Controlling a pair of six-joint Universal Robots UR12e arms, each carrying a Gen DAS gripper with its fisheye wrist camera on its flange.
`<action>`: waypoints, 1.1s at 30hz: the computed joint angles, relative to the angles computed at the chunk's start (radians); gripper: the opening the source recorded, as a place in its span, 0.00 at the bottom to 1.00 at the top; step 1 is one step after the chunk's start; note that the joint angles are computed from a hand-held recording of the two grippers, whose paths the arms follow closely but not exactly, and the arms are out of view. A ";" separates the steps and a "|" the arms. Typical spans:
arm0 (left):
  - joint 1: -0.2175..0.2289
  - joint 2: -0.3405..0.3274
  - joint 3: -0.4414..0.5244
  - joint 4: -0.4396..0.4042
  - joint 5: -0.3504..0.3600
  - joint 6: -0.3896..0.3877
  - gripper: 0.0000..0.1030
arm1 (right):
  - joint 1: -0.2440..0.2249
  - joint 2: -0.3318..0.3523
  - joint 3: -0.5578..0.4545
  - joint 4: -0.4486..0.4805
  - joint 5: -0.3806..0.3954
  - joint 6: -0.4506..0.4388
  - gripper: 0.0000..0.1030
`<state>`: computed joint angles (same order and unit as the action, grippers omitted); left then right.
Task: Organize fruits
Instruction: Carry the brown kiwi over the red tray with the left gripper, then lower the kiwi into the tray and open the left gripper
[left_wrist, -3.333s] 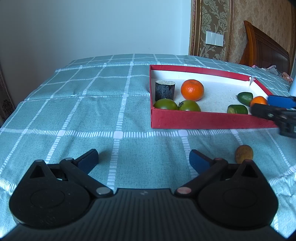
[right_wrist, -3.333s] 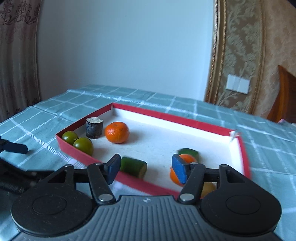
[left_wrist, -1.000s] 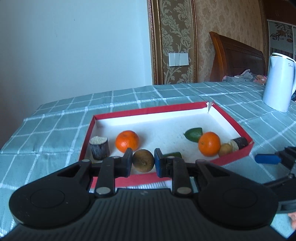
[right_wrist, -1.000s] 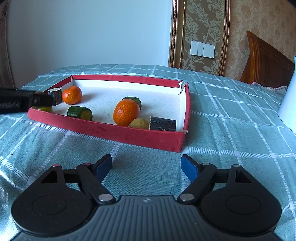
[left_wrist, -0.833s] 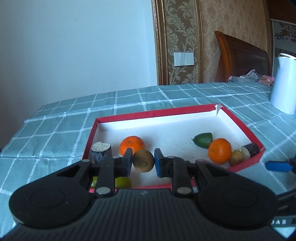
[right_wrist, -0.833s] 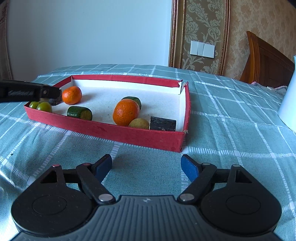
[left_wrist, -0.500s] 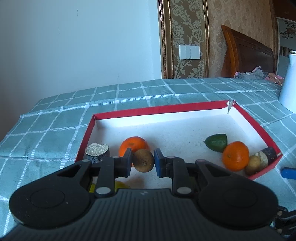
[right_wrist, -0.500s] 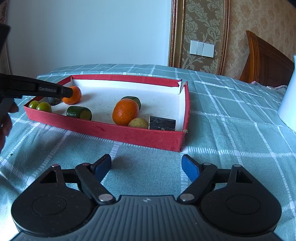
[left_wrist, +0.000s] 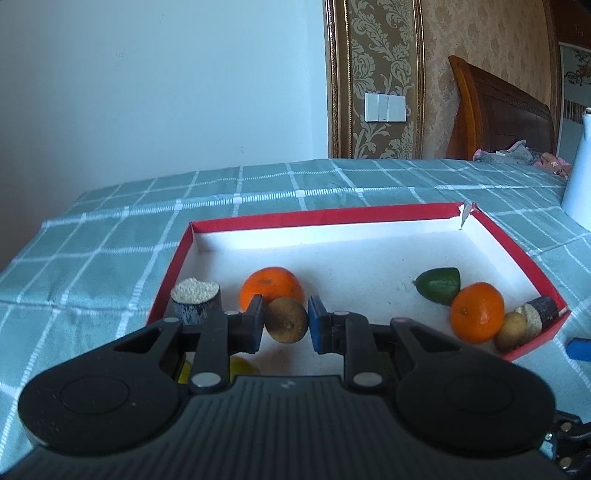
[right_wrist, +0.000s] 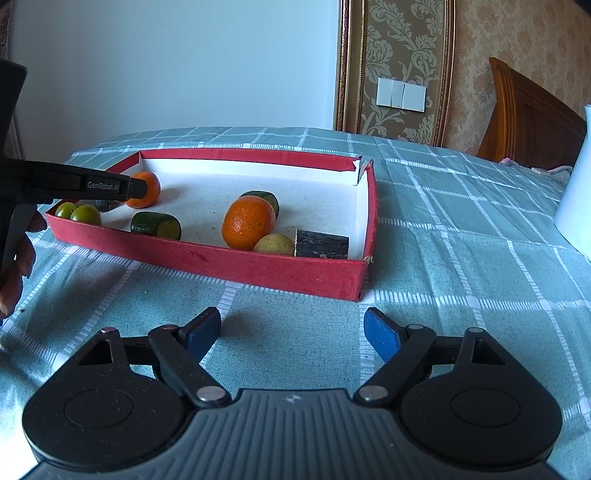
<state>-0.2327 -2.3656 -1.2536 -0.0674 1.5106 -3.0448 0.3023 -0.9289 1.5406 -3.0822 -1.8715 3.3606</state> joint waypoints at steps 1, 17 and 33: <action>-0.001 0.002 -0.006 0.007 0.005 0.001 0.22 | 0.000 0.000 -0.001 0.000 -0.001 -0.001 0.83; -0.025 -0.062 0.122 -0.075 -0.012 0.063 0.22 | -0.001 0.001 -0.002 0.003 0.001 0.007 0.83; -0.034 -0.077 0.134 -0.100 0.008 0.104 0.33 | -0.002 0.000 -0.003 0.011 0.005 0.024 0.86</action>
